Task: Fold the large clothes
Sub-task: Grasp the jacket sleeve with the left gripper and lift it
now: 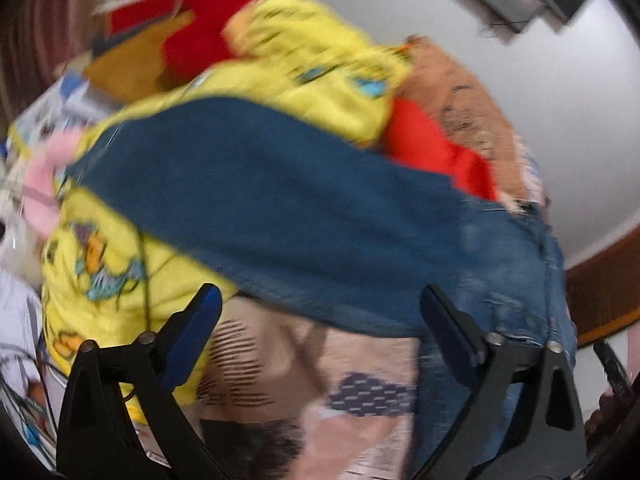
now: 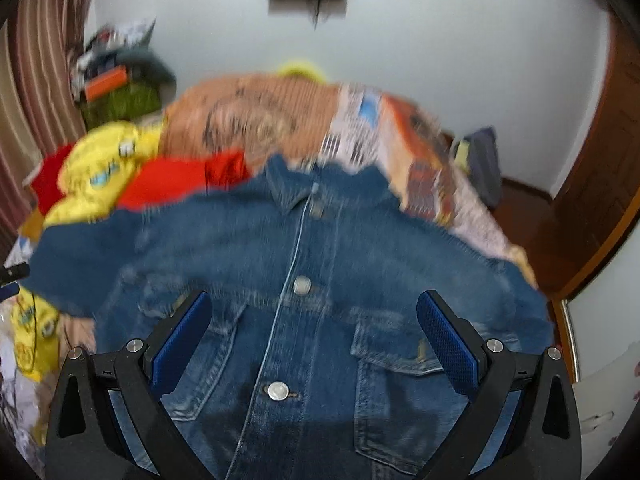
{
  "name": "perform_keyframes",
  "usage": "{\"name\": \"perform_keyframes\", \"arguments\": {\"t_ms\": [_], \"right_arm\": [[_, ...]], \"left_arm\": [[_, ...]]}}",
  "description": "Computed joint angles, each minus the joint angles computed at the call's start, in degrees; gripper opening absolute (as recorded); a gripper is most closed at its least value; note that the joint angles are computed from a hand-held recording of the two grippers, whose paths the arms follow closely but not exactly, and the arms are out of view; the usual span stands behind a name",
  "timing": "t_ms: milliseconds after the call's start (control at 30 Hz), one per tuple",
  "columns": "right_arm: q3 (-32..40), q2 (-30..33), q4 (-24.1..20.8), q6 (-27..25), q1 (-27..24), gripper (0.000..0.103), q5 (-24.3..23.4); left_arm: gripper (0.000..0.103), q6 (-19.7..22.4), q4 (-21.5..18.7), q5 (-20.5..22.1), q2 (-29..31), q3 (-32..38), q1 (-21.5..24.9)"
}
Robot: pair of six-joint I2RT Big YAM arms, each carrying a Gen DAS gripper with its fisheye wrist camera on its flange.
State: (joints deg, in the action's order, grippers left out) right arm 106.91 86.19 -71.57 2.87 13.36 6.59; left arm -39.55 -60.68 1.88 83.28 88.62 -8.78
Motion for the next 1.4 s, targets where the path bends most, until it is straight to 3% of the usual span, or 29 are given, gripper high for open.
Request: {"name": "perform_keyframes", "arguments": {"t_ms": [67, 233, 367, 433, 567, 633, 700, 767, 833, 933, 1167, 1333, 1400], "right_arm": [[1.3, 1.3, -3.1, -0.3, 0.0, 0.101, -1.1], [1.5, 1.8, -4.4, -0.6, 0.1, 0.101, -2.1], [1.3, 1.8, -4.4, -1.5, 0.5, 0.101, -1.3], [1.8, 2.3, -4.4, -2.1, 0.8, 0.101, -0.8], [3.1, 3.9, -4.8, -3.1, 1.3, 0.101, 0.0], [3.4, 4.1, -4.8, -3.4, 1.5, 0.101, 0.5], [3.1, 3.6, -4.2, -4.1, 1.9, 0.101, 0.9], [2.7, 3.1, -3.6, -5.0, 2.3, 0.101, 1.6], [2.5, 2.9, -3.3, -5.5, 2.6, 0.101, 2.0], [2.5, 2.6, -3.1, -6.2, 2.8, 0.101, 2.3], [2.5, 1.4, -2.2, -6.7, 1.9, 0.101, 1.3], [2.7, 0.4, -0.8, -5.9, 1.0, 0.101, 0.8], [2.4, -0.2, -0.1, -5.7, 0.5, 0.102, 0.3]], "left_arm": [[0.091, -2.2, 0.6, 3.0, -0.4, -2.7, 1.7], [0.082, -5.8, 4.0, 9.1, -0.9, -7.6, 4.6], [0.074, -9.0, 9.8, 14.0, -1.7, -9.9, 6.9], [0.073, -9.9, 11.6, 13.9, -1.8, -9.9, 7.6], [0.072, -8.6, 11.0, 9.2, -0.4, -8.0, 8.7], [0.056, -8.2, 8.5, 5.5, 0.9, -6.5, 9.1], [0.045, -8.2, 7.8, 4.6, 1.7, -5.9, 9.8], [0.04, -8.4, 8.7, 5.1, 1.3, -6.6, 10.5], [0.026, -8.5, 8.6, 4.2, 1.3, -6.5, 10.6], [0.016, -7.5, 7.0, 1.3, 0.9, -4.8, 9.7], [0.009, 0.7, 2.7, -12.7, 1.5, 4.6, 4.0], [0.006, 7.5, 2.9, -18.9, 3.7, 13.5, -1.2], [0.005, 10.1, 3.8, -19.2, 5.6, 18.3, -3.8]]}}
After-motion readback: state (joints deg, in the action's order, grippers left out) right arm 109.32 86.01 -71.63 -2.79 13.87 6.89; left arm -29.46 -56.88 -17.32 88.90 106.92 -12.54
